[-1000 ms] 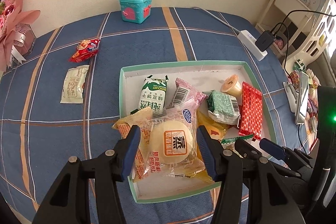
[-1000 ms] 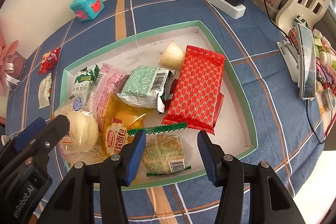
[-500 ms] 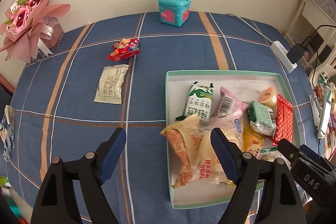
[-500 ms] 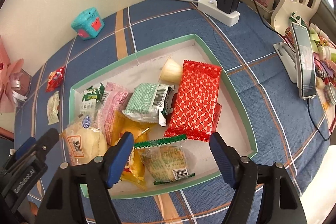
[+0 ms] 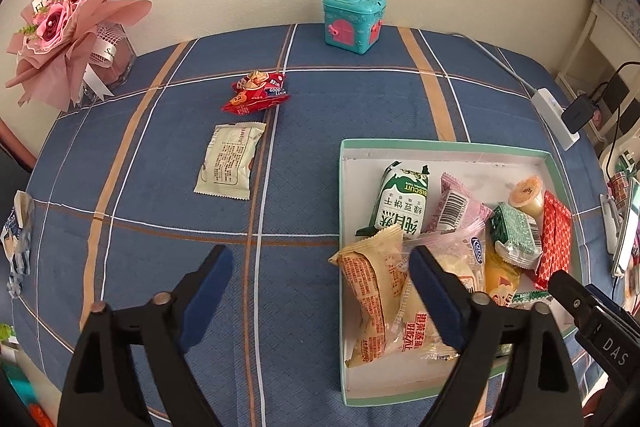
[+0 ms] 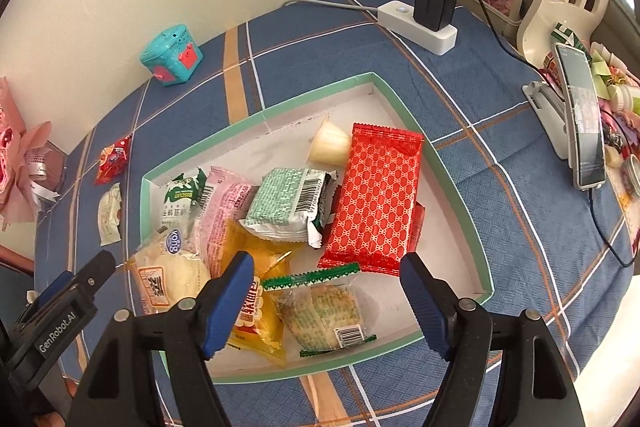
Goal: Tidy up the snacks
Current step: 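Withdraw both tools toward the cream packet and red snack bag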
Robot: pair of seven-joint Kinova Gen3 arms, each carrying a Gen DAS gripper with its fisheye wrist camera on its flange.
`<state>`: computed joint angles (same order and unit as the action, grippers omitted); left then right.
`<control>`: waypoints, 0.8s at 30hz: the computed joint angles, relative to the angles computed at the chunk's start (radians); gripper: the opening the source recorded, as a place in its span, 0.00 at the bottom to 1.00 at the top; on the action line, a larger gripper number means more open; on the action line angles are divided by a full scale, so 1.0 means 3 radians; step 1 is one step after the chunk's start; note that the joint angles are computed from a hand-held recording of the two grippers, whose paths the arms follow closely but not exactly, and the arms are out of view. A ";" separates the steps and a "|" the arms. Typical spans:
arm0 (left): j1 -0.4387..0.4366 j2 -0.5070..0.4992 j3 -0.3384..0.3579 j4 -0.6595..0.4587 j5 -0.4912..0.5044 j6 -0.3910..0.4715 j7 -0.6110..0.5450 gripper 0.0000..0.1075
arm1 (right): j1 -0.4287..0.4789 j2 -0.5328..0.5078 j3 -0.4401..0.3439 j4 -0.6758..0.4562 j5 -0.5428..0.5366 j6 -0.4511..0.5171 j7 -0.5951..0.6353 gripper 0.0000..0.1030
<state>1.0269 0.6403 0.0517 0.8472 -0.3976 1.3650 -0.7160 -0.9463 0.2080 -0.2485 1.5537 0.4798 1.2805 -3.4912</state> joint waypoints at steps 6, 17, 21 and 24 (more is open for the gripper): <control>0.0018 -0.0022 -0.0024 0.0041 -0.0048 -0.0029 0.0061 0.91 | -0.0033 0.0005 -0.0001 -0.0008 0.0097 -0.0024 -0.0004 1.00; 0.0004 -0.0074 -0.0022 0.0143 -0.0098 -0.0102 0.0183 0.91 | -0.0062 0.0051 0.0012 -0.0068 0.0122 0.0018 0.0059 1.00; -0.0015 -0.0112 -0.0014 0.0213 -0.0120 -0.0172 0.0214 0.91 | -0.0071 0.0084 0.0022 -0.0114 0.0099 0.0065 0.0091 1.00; -0.0042 -0.0147 -0.0008 0.0276 -0.0126 -0.0226 0.0237 0.91 | -0.0083 0.0117 0.0033 -0.0164 0.0092 0.0112 0.0149 1.00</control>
<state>1.0142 0.5963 0.0492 0.9300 -0.4354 1.2971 -0.6448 -0.9711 0.2431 -0.2385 1.5046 0.5075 1.3141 -3.4466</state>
